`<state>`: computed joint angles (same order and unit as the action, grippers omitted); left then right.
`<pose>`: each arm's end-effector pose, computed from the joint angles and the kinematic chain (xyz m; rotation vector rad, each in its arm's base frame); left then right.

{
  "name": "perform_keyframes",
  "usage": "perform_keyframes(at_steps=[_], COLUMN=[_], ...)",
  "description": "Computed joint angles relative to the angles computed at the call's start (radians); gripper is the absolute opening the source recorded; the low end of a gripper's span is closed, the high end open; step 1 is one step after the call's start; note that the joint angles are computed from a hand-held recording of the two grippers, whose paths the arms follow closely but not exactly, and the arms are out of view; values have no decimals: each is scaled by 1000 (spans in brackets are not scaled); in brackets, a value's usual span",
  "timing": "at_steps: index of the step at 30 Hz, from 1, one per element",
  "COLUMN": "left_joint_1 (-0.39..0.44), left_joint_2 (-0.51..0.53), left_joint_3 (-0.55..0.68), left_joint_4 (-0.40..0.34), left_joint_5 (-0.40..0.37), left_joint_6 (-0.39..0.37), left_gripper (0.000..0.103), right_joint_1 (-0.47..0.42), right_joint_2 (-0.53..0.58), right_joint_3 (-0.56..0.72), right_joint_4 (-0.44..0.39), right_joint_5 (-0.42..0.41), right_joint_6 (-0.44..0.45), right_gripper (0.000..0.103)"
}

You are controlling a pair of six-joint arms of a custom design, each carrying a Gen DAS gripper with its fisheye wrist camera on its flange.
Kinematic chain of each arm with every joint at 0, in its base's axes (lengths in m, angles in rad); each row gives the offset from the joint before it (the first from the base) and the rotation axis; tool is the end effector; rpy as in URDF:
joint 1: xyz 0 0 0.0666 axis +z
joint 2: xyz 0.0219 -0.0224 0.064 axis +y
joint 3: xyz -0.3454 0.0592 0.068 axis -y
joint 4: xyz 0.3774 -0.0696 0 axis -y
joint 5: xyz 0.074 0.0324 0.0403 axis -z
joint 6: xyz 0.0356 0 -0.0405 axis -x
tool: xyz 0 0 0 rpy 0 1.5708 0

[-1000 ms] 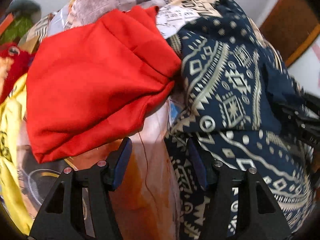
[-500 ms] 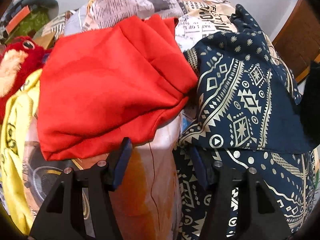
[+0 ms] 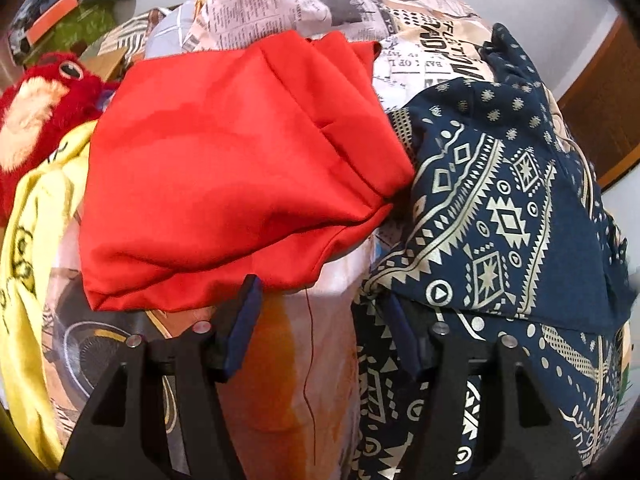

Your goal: Fold large clothes

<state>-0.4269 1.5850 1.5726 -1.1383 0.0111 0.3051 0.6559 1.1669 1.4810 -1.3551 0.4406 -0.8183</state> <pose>0.4700 -0.2147 0.3702 0.1703 2.7393 -0.2236 0.2957 0.2079 0.4998 0.3488 2.4419 0.0407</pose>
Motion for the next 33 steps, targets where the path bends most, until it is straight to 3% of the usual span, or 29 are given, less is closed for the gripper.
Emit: perform_keyframes(at_steps=[7,15,20,22,24,33], left_joint_1=[-9,-53,-80,-96,-112,-209], left_joint_2=[-1,-64,-109,-113,-109,-24], left_joint_3=[-9,-7,10,39,74,249], left_joint_4=[3,-10,-13,-13,-7,27], left_joint_5=[-23,-115,-122,-128,-125,-108], left_joint_6=[-14,-116,-159,-162,-158,-138], left_gripper=[66,65,65,65,65,66], right_joint_1=[-35,-38,-68,-78,-89,-238], right_joint_2=[-79,-131,-168,-189,-210,-326], right_joint_3=[-114,-135,-130,-129,-133,-215], right_joint_4=[-43,-66,-45,-48,-50,-87], right_joint_5=[-97,-60,-70,-49,-29,-65], right_joint_6=[-72,-114,-114,-119,-127,-145], right_gripper=[10,11,26,40,46,50])
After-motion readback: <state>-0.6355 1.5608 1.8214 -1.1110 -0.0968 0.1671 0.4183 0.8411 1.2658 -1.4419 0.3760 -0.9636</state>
